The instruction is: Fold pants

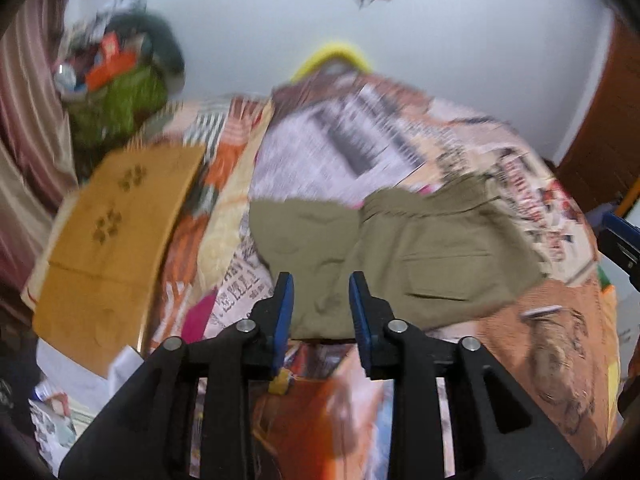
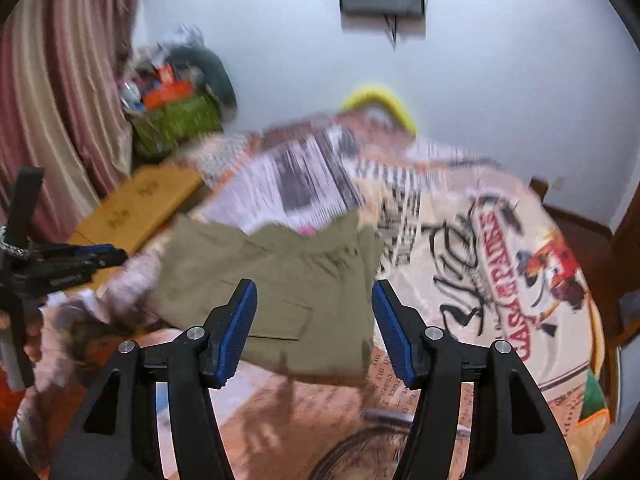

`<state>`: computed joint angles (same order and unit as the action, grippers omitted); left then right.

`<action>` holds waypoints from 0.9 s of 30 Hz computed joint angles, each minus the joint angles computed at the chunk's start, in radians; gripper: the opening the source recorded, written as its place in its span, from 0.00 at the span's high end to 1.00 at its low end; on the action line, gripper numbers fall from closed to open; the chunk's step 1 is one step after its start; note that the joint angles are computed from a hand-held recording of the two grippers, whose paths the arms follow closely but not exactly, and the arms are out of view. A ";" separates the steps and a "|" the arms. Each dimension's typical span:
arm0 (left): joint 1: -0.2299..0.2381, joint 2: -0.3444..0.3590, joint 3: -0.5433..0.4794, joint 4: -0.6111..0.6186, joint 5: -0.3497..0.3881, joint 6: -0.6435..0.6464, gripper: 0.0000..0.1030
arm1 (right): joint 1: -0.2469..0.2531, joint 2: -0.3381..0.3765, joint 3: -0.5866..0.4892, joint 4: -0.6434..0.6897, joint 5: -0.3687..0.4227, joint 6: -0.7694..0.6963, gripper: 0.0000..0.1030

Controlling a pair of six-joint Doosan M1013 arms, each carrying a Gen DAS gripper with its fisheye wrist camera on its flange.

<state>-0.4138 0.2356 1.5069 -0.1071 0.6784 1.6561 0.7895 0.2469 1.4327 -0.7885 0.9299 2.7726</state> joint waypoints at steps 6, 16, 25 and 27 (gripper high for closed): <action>-0.014 -0.153 0.096 -0.108 -0.114 0.105 0.67 | 0.114 -0.036 -0.013 -0.240 0.068 0.119 0.44; -0.040 -0.409 0.263 -0.331 -0.268 0.329 0.67 | 0.269 -0.075 -0.016 -0.523 0.161 0.269 0.44; -0.080 -0.565 0.372 -0.341 -0.378 0.340 0.60 | 0.356 -0.093 0.006 -0.621 0.186 0.348 0.44; -0.088 -0.592 0.393 -0.358 -0.401 0.353 0.51 | 0.365 -0.095 0.010 -0.632 0.187 0.359 0.44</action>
<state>-0.5016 -0.3564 1.8995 -0.4646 0.2773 2.0092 1.1549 0.1522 1.4425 -1.4201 1.1165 3.1312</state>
